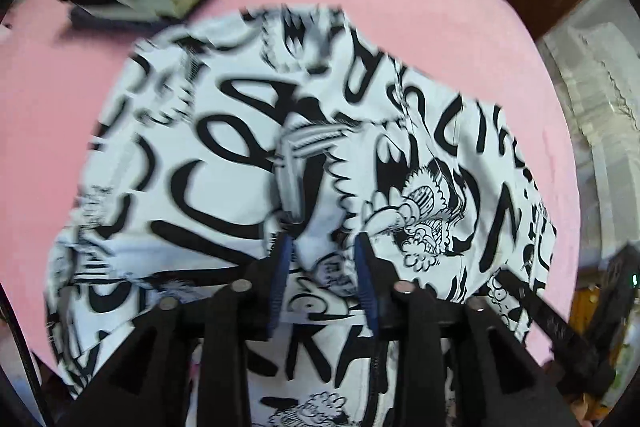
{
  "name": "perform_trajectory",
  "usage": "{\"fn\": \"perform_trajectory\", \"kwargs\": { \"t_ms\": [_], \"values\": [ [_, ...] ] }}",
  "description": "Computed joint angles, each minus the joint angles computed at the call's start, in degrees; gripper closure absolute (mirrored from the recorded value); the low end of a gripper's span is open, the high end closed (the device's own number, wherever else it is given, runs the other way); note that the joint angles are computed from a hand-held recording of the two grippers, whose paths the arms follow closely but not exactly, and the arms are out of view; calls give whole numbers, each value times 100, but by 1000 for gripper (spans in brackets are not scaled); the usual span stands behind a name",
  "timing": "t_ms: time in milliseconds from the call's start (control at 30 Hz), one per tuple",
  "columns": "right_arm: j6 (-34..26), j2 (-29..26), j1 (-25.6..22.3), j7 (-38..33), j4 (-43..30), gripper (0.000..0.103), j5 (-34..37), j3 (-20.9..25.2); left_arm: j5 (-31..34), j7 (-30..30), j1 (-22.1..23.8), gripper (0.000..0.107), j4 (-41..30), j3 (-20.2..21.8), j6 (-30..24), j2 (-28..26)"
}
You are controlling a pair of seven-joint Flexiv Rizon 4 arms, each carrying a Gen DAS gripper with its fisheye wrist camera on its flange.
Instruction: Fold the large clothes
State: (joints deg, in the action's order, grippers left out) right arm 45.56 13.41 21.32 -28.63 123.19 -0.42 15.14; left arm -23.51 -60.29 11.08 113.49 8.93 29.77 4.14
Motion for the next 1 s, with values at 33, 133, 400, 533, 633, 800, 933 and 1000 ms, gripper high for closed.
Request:
{"fn": "perform_trajectory", "kwargs": {
  "t_ms": [33,133,400,533,633,800,933,1000],
  "values": [
    [24,151,6,107,100,96,-44,97,37,1,0,64,119,42,141,164],
    [-83,497,88,363,281,96,-57,282,66,149,80,58,311,197,282,441],
    [-1218,1377,556,1292,541,96,133,815,686,630,584,52,635,649,-126,936],
    [-1958,1684,773,2021,495,86,198,1168,921,901,872,52,736,825,-394,1011],
    [-2416,1994,903,2727,491,75,264,1415,1078,1368,1121,52,711,1025,-599,1072],
    [-3343,2252,1186,3659,250,69,398,1735,1386,2198,1501,51,608,1232,-847,1118],
    [-4227,2276,1450,4203,-66,62,476,1998,1509,2805,1757,39,419,1352,-1200,1086],
    [-4587,2290,1569,4520,-212,61,600,2116,1580,2971,1894,37,276,1383,-1421,1010]
  ]
}}
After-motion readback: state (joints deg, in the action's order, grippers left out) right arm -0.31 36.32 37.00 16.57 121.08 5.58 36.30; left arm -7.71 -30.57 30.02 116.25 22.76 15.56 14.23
